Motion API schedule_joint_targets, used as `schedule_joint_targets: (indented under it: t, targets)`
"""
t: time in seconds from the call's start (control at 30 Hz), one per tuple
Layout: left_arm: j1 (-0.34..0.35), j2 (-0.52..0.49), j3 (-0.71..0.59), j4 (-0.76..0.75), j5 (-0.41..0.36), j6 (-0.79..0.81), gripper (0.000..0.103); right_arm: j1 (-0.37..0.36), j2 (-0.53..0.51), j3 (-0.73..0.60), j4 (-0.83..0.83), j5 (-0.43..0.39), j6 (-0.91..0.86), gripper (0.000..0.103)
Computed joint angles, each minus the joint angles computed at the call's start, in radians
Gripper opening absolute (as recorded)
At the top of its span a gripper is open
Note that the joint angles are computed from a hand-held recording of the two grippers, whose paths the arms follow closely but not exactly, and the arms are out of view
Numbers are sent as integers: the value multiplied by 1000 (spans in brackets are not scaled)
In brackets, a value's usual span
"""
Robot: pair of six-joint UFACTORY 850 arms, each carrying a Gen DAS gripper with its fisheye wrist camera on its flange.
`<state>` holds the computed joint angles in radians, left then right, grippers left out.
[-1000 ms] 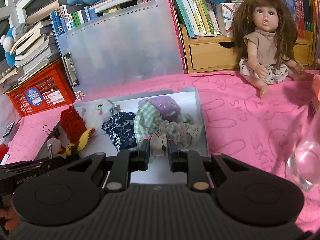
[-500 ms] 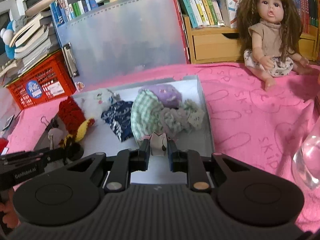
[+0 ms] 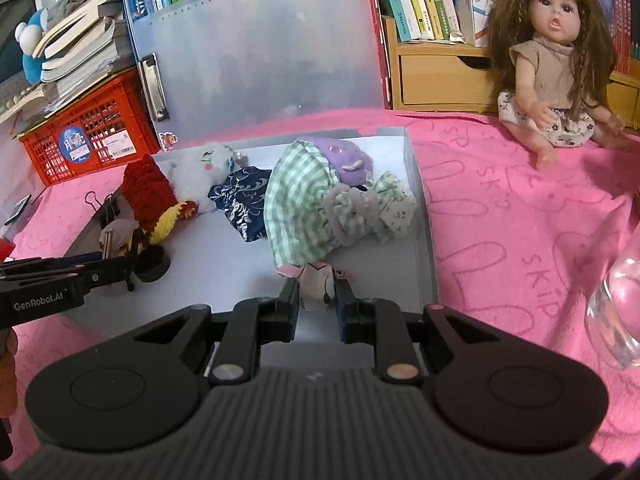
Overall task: Organize objects
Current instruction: 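Open both grippers to drop the clip and figurine into the box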
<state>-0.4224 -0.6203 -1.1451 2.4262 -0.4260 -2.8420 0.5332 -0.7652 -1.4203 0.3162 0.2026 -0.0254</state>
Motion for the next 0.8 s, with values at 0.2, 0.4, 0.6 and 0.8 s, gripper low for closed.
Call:
schedule_joint_targets:
  t: [0.2,0.4,0.6,0.8]
  targets:
    - [-2,10,13,5,-4,-9,45,-1,5,13,-55,16,64,30]
    - [-15,35,44,3,-33,-6,62,12,28,45,44,53,-45,51]
    - [-27,70,81,20,-62,-25,75,22,70,99,59,108,-82,61]
    - [-43,114,136,67,-97,-67,80,28,115,165,-5,165,-17,66]
